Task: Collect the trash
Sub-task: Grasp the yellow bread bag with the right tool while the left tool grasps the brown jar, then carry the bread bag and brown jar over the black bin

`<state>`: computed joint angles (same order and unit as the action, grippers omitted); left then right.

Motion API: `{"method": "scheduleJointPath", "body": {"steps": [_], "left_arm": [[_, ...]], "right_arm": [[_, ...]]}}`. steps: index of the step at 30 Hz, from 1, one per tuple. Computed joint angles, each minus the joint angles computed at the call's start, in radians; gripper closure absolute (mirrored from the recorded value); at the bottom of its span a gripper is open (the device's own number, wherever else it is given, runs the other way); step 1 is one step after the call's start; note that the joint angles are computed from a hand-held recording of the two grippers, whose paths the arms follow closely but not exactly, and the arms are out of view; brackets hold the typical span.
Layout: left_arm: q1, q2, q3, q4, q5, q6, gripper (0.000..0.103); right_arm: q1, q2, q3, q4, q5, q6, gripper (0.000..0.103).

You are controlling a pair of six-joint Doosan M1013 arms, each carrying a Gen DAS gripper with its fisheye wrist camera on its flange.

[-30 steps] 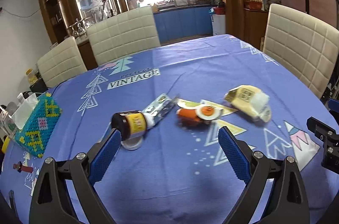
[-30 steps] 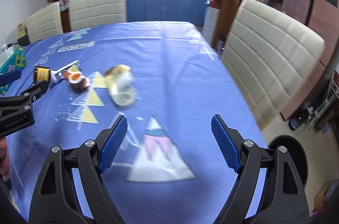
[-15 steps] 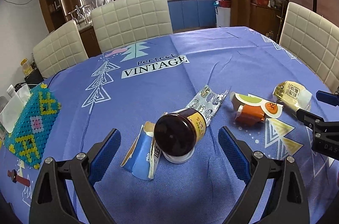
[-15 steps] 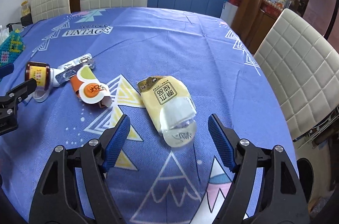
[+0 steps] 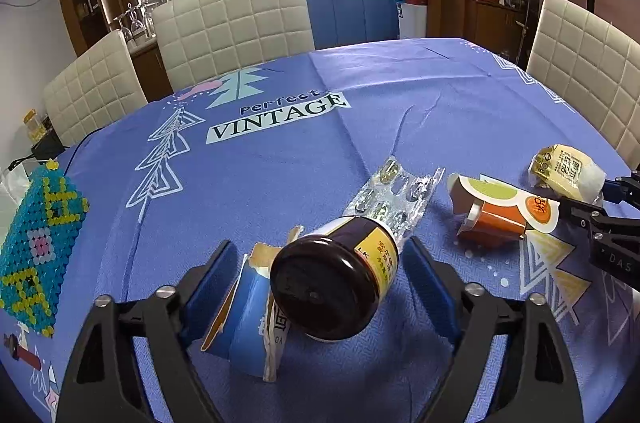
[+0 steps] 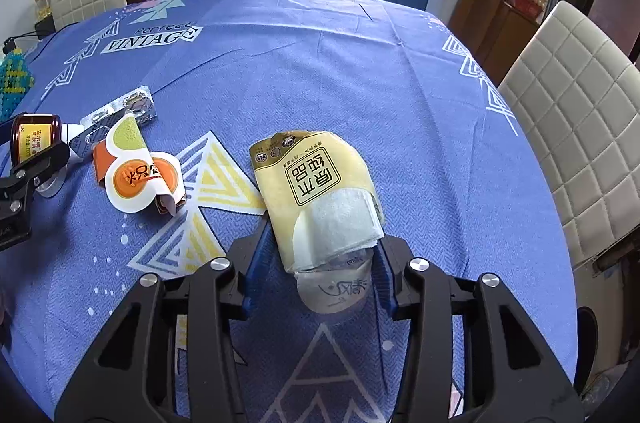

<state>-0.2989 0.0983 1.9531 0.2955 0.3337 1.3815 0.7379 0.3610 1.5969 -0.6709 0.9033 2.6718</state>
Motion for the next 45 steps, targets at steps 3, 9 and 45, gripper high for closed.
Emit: {"method": "scheduleJointPath", "body": {"steps": [3, 9, 45], "left_arm": [[-0.005, 0.0, -0.003, -0.01, 0.029, 0.013, 0.048], [-0.018, -0.033, 0.026, -0.017, 0.036, 0.019, 0.048], [-0.424, -0.133, 0.107, 0.329, 0.057, -0.256, 0.05]], "right_arm": [[0.001, -0.007, 0.007, 0.011, -0.01, -0.002, 0.064], [0.016, -0.033, 0.04, 0.008, -0.007, 0.019, 0.065], [0.059, -0.343, 0.404, -0.105, 0.081, 0.361, 0.065]]}}
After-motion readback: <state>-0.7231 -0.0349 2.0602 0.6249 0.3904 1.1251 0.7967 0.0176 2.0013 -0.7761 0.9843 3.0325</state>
